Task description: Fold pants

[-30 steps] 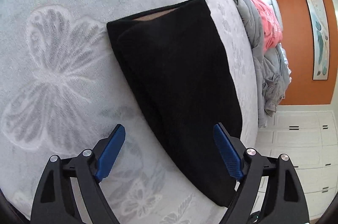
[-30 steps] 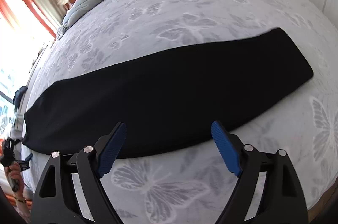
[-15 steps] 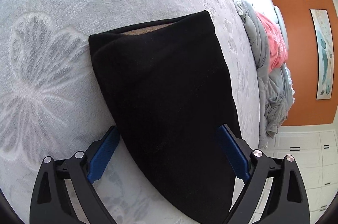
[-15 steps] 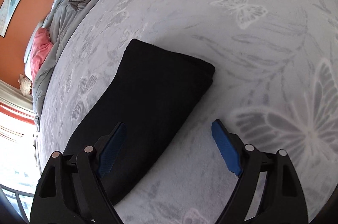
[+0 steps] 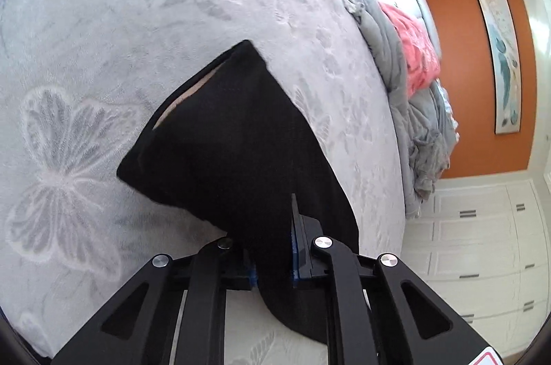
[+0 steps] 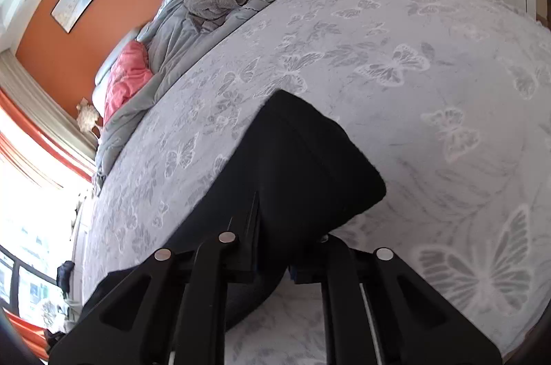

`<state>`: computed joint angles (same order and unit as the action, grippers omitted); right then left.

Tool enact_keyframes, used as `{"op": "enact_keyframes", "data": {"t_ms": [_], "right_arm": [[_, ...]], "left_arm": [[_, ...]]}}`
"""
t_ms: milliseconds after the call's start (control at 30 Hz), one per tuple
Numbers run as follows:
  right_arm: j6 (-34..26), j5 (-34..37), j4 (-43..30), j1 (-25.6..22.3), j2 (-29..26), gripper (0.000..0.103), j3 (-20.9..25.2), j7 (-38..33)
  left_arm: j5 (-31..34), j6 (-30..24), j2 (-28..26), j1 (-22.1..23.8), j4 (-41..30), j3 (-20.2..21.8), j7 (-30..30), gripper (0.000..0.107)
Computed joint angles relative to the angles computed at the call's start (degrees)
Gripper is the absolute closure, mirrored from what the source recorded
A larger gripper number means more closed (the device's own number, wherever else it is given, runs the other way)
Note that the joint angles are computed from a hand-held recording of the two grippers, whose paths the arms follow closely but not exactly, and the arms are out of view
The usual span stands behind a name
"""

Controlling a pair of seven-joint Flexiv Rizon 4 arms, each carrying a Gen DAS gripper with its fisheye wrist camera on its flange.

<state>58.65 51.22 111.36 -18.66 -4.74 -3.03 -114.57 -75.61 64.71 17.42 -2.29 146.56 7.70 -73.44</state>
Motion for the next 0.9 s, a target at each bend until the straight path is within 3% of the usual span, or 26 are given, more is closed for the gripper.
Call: {"op": "enact_keyframes", "data": {"t_ms": [67, 167, 300, 433, 500, 533, 600, 667, 767, 833, 900], "right_arm": [[1.82, -8.35, 2.94, 0.8, -0.27, 0.092, -0.22, 3.41], [-0.5, -14.93, 4.82, -0.02, -4.91, 0.092, -1.21, 9.14], [-4.81, -6.71, 3.07, -4.94, -4.25, 0.092, 0.45, 3.09], [-3.95, -12.09, 4.2, -3.36, -6.9, 0.091, 0.02, 6.11], [-5.98, -8.64, 3.31, -5.37, -7.98, 0.087, 0.69, 4.51], [-7.35, -7.27, 2.68, -6.32, -7.79, 0.085, 0.91, 3.5], [-7.28, -7.68, 2.97, -6.42, -7.08, 0.072, 0.78, 4.06], [-4.62, -10.85, 4.51, -5.4, -6.22, 0.069, 0.21, 7.64], [-1.89, -5.91, 4.91, -7.18, -3.23, 0.067, -0.74, 10.75], [7.06, -1.7, 6.84, -6.77, -0.02, 0.067, -0.34, 7.3], [8.79, -1.65, 7.11, -5.29, 1.81, 0.067, 0.08, 0.92]], "left_arm": [[9.36, -4.56, 2.22, 2.33, 1.04, 2.16, -5.39, 0.096], [21.2, -10.62, 1.51, 6.72, 2.61, 4.7, -13.69, 0.096], [19.52, -12.49, 1.08, 7.72, 3.8, 5.26, -11.92, 0.096], [27.51, -13.38, 0.9, 9.8, 3.01, 4.76, -14.16, 0.091], [27.08, -12.71, 0.83, 9.88, 4.07, 4.68, -16.29, 0.085], [29.79, -12.32, 2.35, 10.34, 4.36, 4.48, -19.28, 0.08], [43.46, -11.12, 6.87, 13.9, 3.91, 2.04, -28.75, 0.078], [57.03, -10.65, 11.84, 17.21, 2.46, -1.09, -35.82, 0.077], [73.73, -10.17, 19.65, 22.66, 0.32, -7.7, -45.92, 0.058], [79.99, -9.21, 23.17, 24.21, -0.55, -10.76, -50.47, 0.048], [82.6, -6.9, 22.85, 22.72, -1.69, -11.9, -51.56, 0.047]]}}
